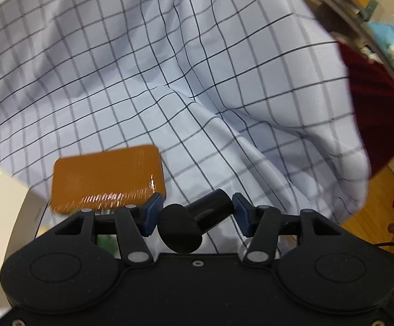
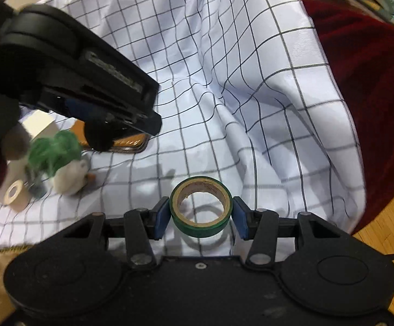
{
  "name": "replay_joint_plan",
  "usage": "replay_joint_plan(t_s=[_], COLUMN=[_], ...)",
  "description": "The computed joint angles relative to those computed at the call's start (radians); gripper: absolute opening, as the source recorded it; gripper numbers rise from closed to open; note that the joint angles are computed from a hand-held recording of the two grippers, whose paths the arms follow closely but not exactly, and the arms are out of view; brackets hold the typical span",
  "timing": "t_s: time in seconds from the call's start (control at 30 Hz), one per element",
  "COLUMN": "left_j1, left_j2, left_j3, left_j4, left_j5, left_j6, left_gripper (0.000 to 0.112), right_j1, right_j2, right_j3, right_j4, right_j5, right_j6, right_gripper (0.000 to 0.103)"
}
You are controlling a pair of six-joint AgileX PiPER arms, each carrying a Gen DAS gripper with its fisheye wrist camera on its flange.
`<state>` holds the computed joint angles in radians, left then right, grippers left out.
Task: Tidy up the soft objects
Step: 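Lift the black cylinder and green tape roll and carry both over the basket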
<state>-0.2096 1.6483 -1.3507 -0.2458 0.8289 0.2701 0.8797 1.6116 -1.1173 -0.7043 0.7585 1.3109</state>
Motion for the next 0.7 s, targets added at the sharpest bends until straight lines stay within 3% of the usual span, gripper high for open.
replay_joint_plan(t_s=[0.17, 0.37, 0.7], left_j1=[0.027, 0.039, 0.135], left_j2=[-0.222, -0.499, -0.812], left_j3=[0.166, 0.339, 0.551], left_j4=[0.006, 0.122, 0.209], left_j5=[0.004, 0.029, 0.099], left_j6=[-0.041, -0.201, -0.336], left_gripper=[0.053, 0.054, 0.054], right_j1=[0.102, 0.234, 0.456], right_j2=[-0.082, -0.143, -0.251], right_j3=[0.043, 0.089, 0.151], right_j4=[-0.042, -0.101, -0.184], right_j5=[0.044, 0.069, 0.155], right_j6=[0.057, 0.152, 0.325], right_gripper=[0.048, 0.048, 0.048])
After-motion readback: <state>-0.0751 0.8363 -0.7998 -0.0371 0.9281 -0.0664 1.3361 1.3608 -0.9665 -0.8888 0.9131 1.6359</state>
